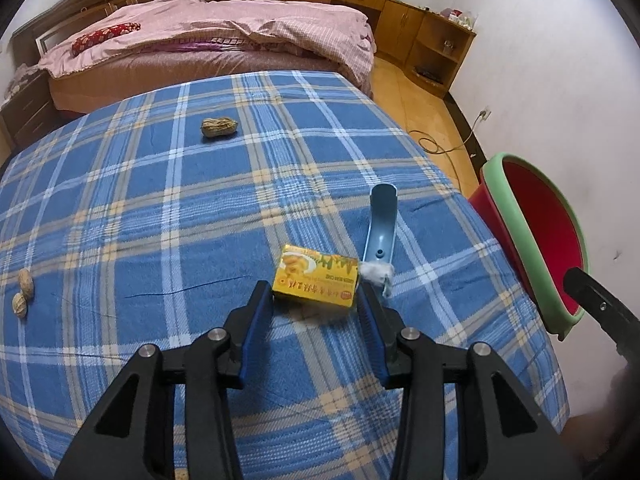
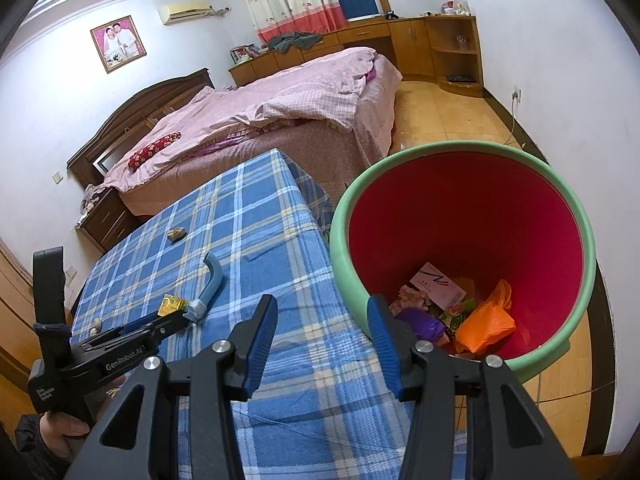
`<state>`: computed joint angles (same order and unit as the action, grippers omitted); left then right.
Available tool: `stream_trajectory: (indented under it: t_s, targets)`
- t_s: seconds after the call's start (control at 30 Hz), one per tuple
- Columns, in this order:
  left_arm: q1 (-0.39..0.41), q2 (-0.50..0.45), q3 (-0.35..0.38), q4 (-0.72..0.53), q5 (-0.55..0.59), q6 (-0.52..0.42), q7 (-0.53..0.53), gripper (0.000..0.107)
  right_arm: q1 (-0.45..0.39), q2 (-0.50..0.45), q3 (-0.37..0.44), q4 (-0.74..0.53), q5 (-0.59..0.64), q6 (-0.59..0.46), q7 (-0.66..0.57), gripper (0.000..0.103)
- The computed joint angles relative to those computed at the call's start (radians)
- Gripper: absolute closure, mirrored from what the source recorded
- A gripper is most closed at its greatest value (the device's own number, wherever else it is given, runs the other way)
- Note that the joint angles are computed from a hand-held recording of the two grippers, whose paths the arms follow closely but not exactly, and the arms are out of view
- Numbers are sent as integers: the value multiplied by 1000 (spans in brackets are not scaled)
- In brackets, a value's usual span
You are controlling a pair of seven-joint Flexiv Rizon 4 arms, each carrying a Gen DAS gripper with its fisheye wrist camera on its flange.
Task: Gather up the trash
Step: 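Lower the open left tool around the yellow box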
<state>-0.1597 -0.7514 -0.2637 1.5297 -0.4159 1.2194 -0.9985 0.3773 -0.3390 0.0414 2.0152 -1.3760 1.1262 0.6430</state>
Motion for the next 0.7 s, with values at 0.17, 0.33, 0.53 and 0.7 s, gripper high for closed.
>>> stream_trajectory:
  t_s: [0.17,0.33,0.53,0.7]
  targets:
    - [22,5,-35,24,-20,34,29,65,3,-9,0,-7,2,2,-5,53]
    - [48,25,-60,54,-45,72,53,65,16,-25,-2,-29,15,1,-28,53]
    - [81,42,-70,70,-70,71,69,65,33,-63,-15,-74,28,26,-63,53]
    - [98,48,-66,81,-89,44,85,65,55,-113,-31,-130,61,60,-115,53]
